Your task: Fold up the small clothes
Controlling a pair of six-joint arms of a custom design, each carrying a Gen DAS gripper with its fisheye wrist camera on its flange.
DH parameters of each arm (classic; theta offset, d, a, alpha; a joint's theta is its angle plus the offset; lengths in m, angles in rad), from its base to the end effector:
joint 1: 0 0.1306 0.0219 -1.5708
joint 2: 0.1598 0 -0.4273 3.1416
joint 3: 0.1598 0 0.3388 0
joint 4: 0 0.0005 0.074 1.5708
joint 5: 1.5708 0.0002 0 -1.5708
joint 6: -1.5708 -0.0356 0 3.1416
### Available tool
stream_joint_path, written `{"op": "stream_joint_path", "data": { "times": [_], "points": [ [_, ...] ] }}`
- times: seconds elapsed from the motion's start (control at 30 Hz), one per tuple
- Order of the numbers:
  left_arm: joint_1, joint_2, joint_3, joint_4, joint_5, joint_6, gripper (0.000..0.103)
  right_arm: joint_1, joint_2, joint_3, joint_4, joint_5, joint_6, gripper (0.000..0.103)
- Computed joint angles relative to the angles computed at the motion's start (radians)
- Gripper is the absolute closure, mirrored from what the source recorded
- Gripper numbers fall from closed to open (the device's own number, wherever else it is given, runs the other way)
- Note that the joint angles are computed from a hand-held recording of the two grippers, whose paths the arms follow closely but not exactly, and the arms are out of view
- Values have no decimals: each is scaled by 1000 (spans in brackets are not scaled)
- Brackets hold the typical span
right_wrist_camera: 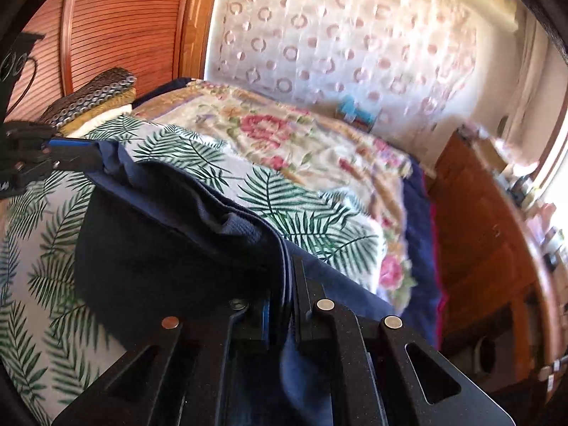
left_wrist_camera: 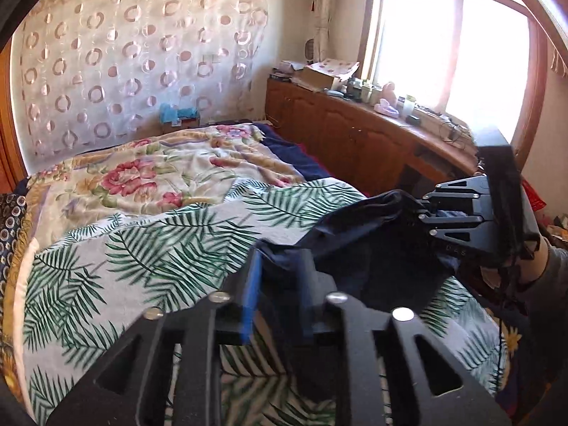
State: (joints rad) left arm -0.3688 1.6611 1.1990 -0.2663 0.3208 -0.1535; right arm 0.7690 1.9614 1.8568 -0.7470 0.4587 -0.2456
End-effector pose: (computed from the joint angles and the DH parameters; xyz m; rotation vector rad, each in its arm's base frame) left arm 0.4726 -0.1952 0.3217 0.7531 2.1737 -0.4795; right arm 0.4798 0.4417 0.3796 -0.4005 2.2767 -0.0493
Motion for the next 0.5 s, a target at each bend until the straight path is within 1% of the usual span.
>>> {"op": "stream_joint_path", "data": {
  "times": [0.07,0.1,0.13,0.17,0.2,0.23,0.3,0.4,0.43,0.5],
  "points": [
    [4,8,6,-6,8,0,51,-28,14,27,-21,-46,-18,92],
    [6,14,10,-15,15,-6,47,-42,15,38,-24,-73,-29,85],
    [5,21,16,-32,17,-18,45,-57,26,63,-24,-101,-46,73],
    [1,25,21,-43,14,-26,44,-70,21,67,-20,-123,-66,66],
    [-4,30,22,-49,7,-38,43,-80,10,60,-12,-132,-82,55],
    [-13,40,30,-57,-7,-46,43,-88,9,67,-7,-126,-83,49],
    [-25,58,39,-78,-23,-60,43,-97,0,64,-2,-112,-81,48],
    [-38,82,51,-106,-50,-78,43,-113,-11,76,-6,-89,-124,44],
    [-44,89,53,-114,-59,-82,43,-115,-17,70,-8,-68,-141,44],
    [-51,91,49,-124,-74,-87,43,-110,-9,88,-43,-10,-164,44]
  ]
}}
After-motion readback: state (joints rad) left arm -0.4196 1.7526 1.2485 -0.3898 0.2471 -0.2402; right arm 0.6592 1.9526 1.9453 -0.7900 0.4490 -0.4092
